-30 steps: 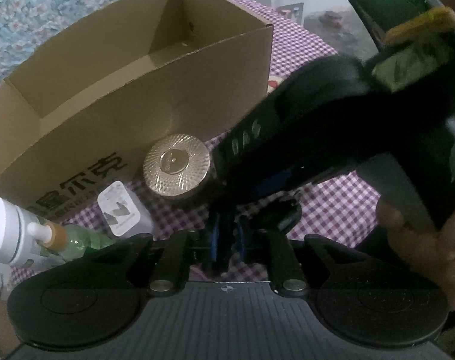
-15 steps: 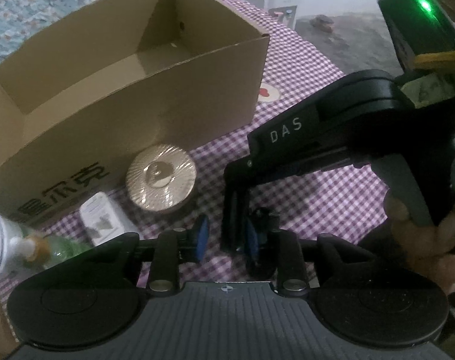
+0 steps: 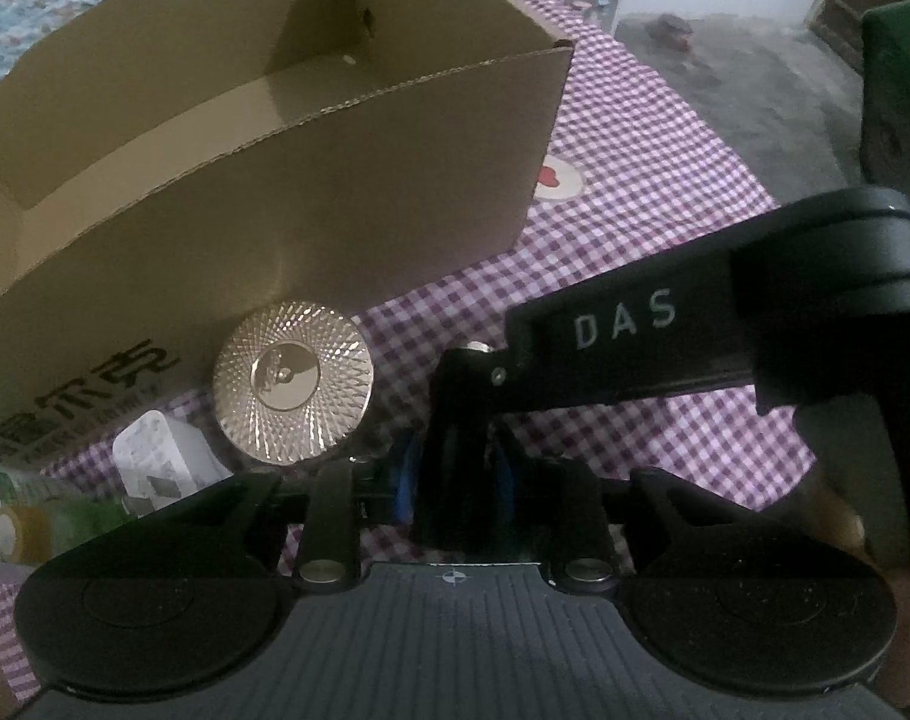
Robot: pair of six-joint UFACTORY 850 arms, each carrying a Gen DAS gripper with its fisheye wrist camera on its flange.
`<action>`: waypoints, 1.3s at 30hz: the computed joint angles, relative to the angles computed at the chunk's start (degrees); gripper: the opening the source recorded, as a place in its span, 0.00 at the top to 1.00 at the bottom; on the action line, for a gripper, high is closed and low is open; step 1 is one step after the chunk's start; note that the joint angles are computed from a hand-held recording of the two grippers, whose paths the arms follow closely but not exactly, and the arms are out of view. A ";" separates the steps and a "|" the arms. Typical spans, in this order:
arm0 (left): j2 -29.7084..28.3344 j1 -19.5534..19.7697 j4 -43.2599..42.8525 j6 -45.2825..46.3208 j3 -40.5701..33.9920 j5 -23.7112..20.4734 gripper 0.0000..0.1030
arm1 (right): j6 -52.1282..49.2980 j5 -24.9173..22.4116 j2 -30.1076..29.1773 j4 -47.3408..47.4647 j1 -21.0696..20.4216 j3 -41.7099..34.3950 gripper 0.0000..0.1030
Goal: Organize rigid objects
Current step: 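Carry the black cylinder into the cardboard box and open the right gripper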
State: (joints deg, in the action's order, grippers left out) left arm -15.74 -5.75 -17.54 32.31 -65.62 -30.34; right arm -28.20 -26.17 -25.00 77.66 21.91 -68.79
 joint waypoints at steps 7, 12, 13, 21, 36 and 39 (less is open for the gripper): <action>1.18 -0.34 -0.01 -0.68 1.11 1.88 0.80 | -3.51 1.85 -0.19 3.25 1.32 -0.12 0.76; 4.37 0.31 -4.36 3.39 3.19 3.31 0.80 | -10.35 2.94 2.71 11.52 1.51 3.06 0.76; 5.38 0.41 -5.45 4.54 3.79 3.82 0.80 | -11.20 3.54 3.48 12.19 1.71 3.51 0.77; 13.73 2.72 -16.37 14.56 5.59 6.02 0.80 | -15.25 12.05 12.00 10.85 5.12 4.71 0.77; -3.50 11.06 3.56 -15.00 -18.77 -2.14 0.80 | 8.04 -8.05 -14.67 -17.40 4.78 -38.87 0.77; -7.84 11.80 7.36 -20.09 -22.99 -5.13 0.79 | 19.11 -16.43 -25.41 -25.23 4.35 -54.15 0.77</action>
